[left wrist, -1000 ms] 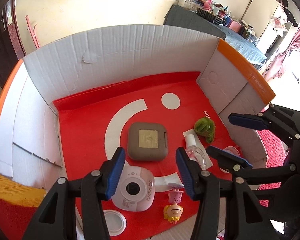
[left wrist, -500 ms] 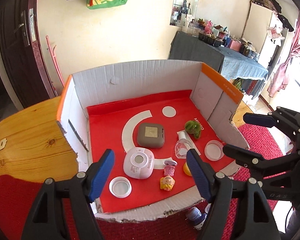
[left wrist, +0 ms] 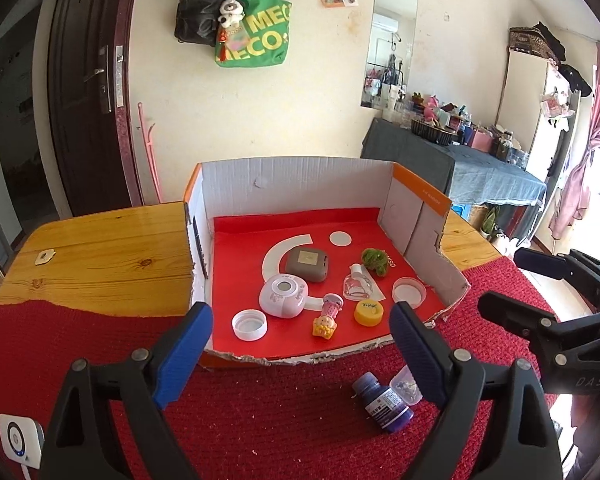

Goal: Organize objects
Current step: 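Withdraw both tools from the box toward the navy bottle and clear box on the rug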

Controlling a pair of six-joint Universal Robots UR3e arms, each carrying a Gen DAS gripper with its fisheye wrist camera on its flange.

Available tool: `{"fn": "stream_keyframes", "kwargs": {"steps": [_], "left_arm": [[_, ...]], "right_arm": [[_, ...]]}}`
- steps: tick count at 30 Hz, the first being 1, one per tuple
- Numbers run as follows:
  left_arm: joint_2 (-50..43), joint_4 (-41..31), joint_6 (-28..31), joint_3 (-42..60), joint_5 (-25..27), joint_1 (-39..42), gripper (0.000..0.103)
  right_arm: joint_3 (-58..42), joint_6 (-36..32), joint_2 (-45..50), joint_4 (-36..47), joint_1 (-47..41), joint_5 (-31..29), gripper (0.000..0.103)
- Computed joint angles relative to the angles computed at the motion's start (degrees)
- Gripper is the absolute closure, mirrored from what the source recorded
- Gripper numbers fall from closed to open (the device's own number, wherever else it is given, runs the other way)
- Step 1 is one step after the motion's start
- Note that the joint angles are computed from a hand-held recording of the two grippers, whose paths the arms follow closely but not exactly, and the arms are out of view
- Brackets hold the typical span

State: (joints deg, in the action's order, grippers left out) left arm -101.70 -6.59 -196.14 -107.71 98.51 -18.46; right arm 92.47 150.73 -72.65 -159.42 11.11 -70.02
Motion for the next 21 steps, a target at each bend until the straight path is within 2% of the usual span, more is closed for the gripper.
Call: {"fn": "stream_keyframes", "kwargs": {"steps": [6,10,16,21], "left_arm": [[0.19,6.88,-3.49,-6.6,3.55,-2.72,0.004],[-0.92,11.1,-5.25,-10.32,4.57,-3.86,0.002],[-3.85,13.94,-7.49,-12.83,3.3,-3.92,0.001],[-5.08,12.83,-7.72,-12.57,2.19,-3.19,0.001]], "right_arm": [[14.19,1.85,-4.83,-12.97,-2.15,2.63,0.015],[19.05,2.67,-5.12,-17.43,-3.47,4.09,0.011],[21.11,2.69,0.06,-23.29,-2.8,0.83,0.011],[18.82,2.57,3.86,-21.34,-2.13,-0.87,0.011]]}}
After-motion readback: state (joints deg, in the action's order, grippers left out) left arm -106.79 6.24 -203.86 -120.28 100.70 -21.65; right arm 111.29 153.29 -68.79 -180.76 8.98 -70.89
